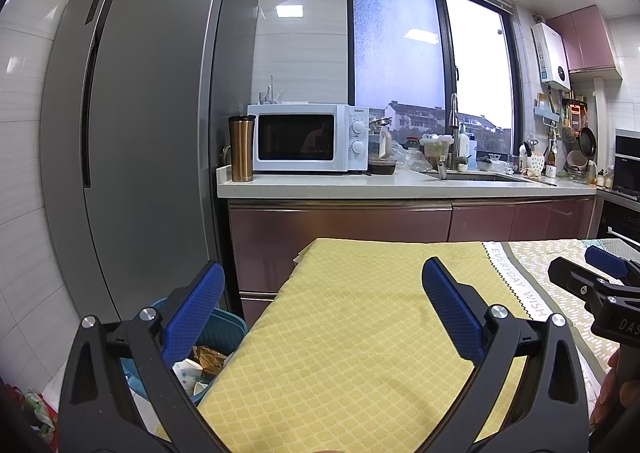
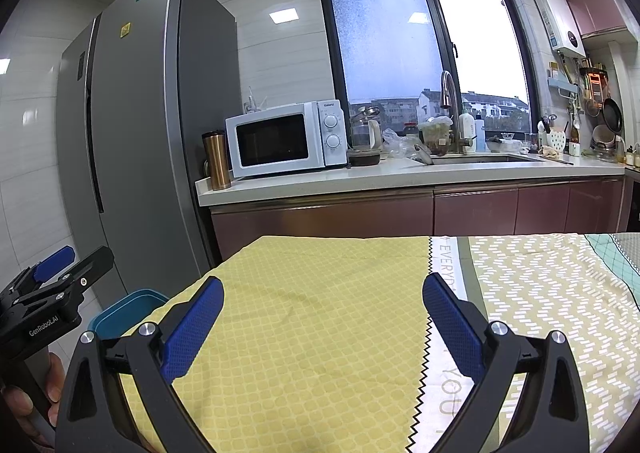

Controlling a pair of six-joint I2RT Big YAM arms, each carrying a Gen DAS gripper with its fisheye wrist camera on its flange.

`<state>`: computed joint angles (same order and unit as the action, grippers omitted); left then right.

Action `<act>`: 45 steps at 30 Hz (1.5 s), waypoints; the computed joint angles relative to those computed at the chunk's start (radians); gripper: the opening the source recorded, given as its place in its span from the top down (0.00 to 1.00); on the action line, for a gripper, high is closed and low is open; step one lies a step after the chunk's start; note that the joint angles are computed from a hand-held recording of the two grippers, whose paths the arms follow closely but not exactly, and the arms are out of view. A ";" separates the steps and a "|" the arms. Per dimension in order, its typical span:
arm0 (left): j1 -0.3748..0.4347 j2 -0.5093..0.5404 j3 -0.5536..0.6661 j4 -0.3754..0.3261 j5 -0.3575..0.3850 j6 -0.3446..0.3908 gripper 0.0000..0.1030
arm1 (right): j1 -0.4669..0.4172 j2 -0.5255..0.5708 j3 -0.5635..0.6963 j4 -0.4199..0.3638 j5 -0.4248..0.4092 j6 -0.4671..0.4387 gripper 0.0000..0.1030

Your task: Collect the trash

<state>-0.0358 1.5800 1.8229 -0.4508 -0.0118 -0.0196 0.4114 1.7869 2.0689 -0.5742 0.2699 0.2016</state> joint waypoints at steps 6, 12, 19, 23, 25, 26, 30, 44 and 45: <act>0.000 -0.002 -0.001 -0.001 -0.001 -0.001 0.05 | 0.001 -0.003 -0.005 0.004 0.003 0.002 0.07; 0.000 0.002 0.006 -0.006 0.000 0.001 0.05 | 0.002 -0.006 -0.010 0.004 0.005 0.004 0.07; -0.001 0.010 0.014 -0.010 0.001 0.002 0.05 | 0.004 -0.009 -0.015 0.005 0.009 0.009 0.07; -0.003 0.007 0.012 -0.010 -0.002 0.003 0.05 | 0.003 -0.010 -0.016 0.003 0.007 0.010 0.07; -0.003 0.011 0.014 -0.009 0.000 0.003 0.05 | 0.002 -0.009 -0.015 0.002 0.004 0.011 0.07; -0.003 0.012 0.016 -0.011 -0.001 0.004 0.05 | 0.002 -0.009 -0.016 0.003 0.005 0.012 0.07; -0.005 0.015 0.018 -0.010 -0.002 0.003 0.05 | 0.002 -0.010 -0.017 0.002 0.005 0.012 0.07; -0.008 0.185 0.271 -0.301 0.101 0.004 0.05 | -0.025 -0.002 -0.015 -0.027 -0.002 0.036 0.07; -0.010 0.219 0.320 -0.346 0.098 0.009 0.05 | -0.029 0.000 -0.011 -0.037 -0.003 0.038 0.07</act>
